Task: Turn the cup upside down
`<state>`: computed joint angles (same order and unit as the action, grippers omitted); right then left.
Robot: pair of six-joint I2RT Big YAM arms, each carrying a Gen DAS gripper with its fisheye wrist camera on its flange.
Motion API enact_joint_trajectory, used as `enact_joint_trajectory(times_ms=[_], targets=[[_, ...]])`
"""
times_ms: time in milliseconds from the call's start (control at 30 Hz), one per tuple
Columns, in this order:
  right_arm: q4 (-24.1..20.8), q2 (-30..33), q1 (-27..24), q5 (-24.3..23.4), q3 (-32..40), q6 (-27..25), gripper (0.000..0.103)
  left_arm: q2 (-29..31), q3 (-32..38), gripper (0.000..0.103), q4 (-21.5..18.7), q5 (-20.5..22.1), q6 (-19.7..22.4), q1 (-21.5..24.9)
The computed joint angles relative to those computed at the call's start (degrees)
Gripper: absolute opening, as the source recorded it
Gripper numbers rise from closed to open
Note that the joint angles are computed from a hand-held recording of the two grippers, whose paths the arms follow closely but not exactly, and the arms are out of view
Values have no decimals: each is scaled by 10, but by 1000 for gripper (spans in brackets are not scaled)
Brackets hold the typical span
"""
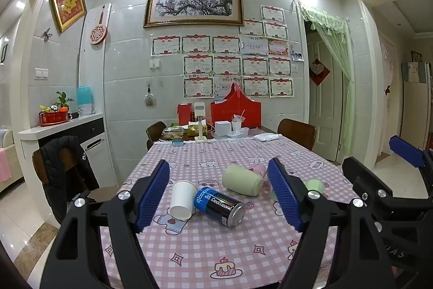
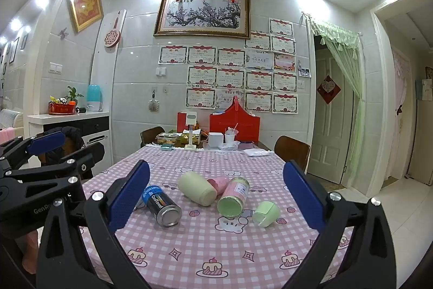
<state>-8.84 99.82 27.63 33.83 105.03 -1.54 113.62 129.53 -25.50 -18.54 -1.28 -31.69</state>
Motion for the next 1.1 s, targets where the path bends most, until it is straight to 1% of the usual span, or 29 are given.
enact_joint_trajectory(times_ms=[267, 333, 1100], targets=[[-1, 1, -1, -1, 1, 1, 95, -4, -7, 74, 6, -2, 3, 0], [0, 1, -1, -2, 0, 1, 95, 1, 1, 74, -2, 0, 1, 0], [0, -2, 0, -1, -4, 2, 95, 0, 1, 74, 0, -1, 3, 0]])
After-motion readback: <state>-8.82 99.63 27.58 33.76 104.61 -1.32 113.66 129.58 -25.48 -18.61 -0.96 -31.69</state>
